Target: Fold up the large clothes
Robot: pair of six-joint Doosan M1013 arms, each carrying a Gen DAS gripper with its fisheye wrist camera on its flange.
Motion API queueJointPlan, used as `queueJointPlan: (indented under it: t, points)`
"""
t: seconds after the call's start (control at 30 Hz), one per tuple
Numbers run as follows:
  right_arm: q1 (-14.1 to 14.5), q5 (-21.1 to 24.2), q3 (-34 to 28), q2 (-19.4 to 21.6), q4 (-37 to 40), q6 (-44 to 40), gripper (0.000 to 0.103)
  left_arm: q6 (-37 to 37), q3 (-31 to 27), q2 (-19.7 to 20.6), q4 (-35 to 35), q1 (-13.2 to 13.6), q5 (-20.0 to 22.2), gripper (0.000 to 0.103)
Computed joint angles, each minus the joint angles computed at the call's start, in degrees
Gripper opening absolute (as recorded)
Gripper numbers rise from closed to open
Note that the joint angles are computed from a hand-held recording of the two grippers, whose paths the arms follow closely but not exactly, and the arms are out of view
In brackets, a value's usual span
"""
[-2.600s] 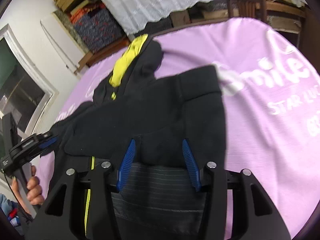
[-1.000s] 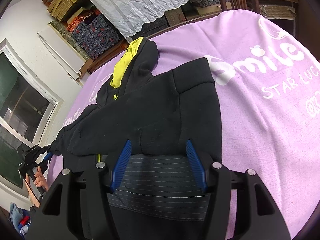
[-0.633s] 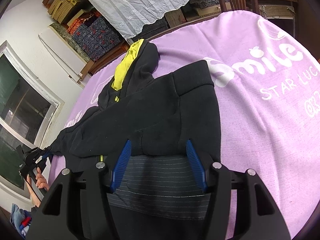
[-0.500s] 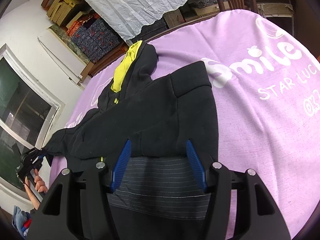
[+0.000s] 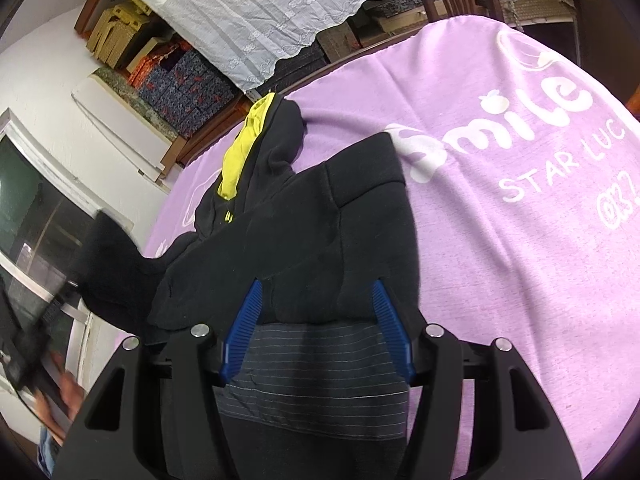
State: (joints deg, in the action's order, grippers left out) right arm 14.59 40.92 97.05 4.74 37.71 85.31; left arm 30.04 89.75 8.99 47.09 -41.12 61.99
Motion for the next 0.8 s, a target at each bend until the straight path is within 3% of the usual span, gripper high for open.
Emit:
queueJointPlan:
  t: [0.1, 0.2, 0.27, 0.37, 0.47, 0.57, 0.7, 0.8]
  points:
    - [-0.5, 0.2, 0.0, 0.1, 0.5, 0.2, 0.057, 5.3, -1.7, 4.5, -4.4, 0.1, 1.6, 0.012]
    - [-0.9, 0.5, -0.1, 0.3, 0.6, 0.9, 0.057, 5.6, -0.9, 4.9, -5.0, 0.1, 1.4, 0.012]
    - [-1.2, 1.0, -0.2, 0.6, 1.4, 0.6, 0.057, 6.5, -0.2, 3.7, -7.5, 0.9, -0.9, 0.018]
    - [-1.1, 0.8, 0.0, 0.4, 2.0, -0.4, 0.057, 6.8, 1.9, 0.1, -13.1, 2.6, -6.6, 0.038]
    - [-0.5, 0.0, 0.1, 0.1, 2.2, -2.4, 0.057, 1.7, 5.2, -4.2, -9.3, 2.2, -9.5, 0.053]
    - [0.4, -0.6, 0.2, -0.3, 3.2, -6.1, 0.057, -6.4, 7.8, -7.6, -3.8, 2.7, -9.7, 0.065]
    - [3.0, -2.2, 0.3, -1.2, 5.3, -13.5, 0.058, -15.2, 9.3, -10.2, -2.8, 6.9, -8.3, 0.066]
    - [6.7, -2.5, -1.0, -1.4, 0.8, -14.4, 0.060, -14.3, 11.3, -12.3, -6.2, 9.7, -16.2, 0.066]
